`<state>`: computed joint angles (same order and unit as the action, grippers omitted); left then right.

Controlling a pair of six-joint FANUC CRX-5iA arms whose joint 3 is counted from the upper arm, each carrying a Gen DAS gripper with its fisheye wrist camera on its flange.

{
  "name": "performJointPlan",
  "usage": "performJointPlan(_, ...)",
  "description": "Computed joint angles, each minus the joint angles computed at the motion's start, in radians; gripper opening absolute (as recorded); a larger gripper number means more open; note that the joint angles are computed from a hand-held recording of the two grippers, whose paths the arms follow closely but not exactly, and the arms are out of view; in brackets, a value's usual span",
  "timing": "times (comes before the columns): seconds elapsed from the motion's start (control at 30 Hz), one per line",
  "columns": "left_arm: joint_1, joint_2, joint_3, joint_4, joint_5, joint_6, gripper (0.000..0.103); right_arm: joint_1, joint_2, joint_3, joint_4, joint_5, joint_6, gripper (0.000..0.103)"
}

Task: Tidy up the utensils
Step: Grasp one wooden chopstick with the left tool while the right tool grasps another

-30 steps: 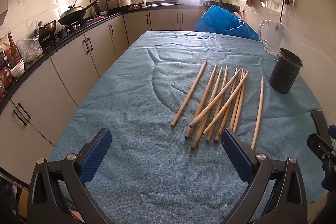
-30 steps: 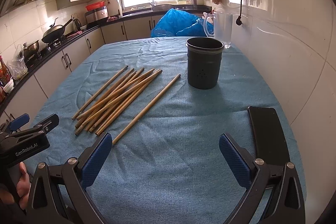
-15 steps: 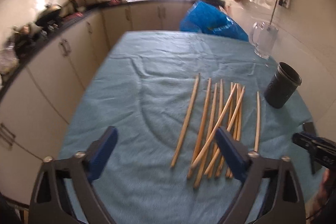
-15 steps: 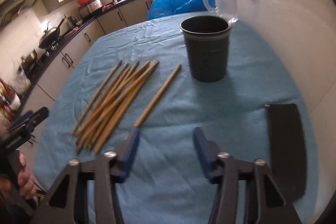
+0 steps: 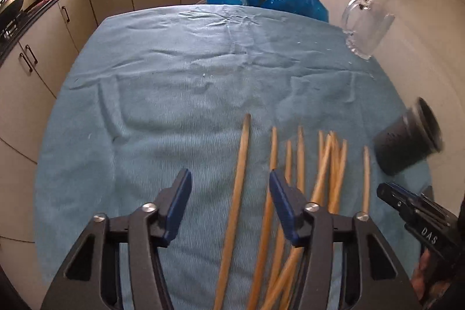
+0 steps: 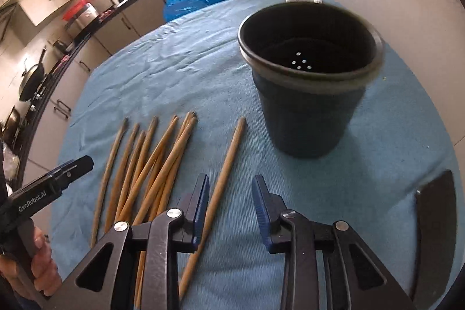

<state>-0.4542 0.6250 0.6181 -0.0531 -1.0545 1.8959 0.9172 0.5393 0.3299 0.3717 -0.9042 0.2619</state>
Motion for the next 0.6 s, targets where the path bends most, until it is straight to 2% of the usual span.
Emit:
performJointPlan(0.13, 0.003, 0.099, 0.139, -0.002, -0.089, -0.032, 0.049, -0.008, 0.062, 0.095, -0.031, -0.073, 0.037, 0.024)
performJointPlan(0.3, 0.000, 0.168, 0.240, -0.015, -0.154, -0.050, 0.048, 0.008, 0.140, 0.198, 0.029, -0.190, 0.064, 0.022)
performJointPlan(0.37, -0.008, 0.187, 0.269, -0.048, -0.170, -0.046, 0.036, 0.012, 0.158, 0.224, 0.037, -0.211, 0.084, 0.014)
performJointPlan(0.43, -0.016, 0.209, 0.312, -0.075, -0.196, -0.046, 0.031, 0.017, 0.198, 0.288, 0.045, -0.256, 0.133, 0.013)
performJointPlan(0.47, -0.016, 0.213, 0.318, -0.084, -0.202, -0.032, 0.024, 0.017, 0.210, 0.312, 0.041, -0.265, 0.151, 0.013)
performJointPlan(0.53, -0.014, 0.209, 0.317, -0.104, -0.208, -0.010, 0.013, 0.011, 0.223, 0.346, 0.007, -0.249, 0.198, 0.011)
performJointPlan(0.6, -0.010, 0.198, 0.303, -0.113, -0.214, 0.009, 0.009, 0.003, 0.240, 0.388, -0.035, -0.240, 0.256, 0.010)
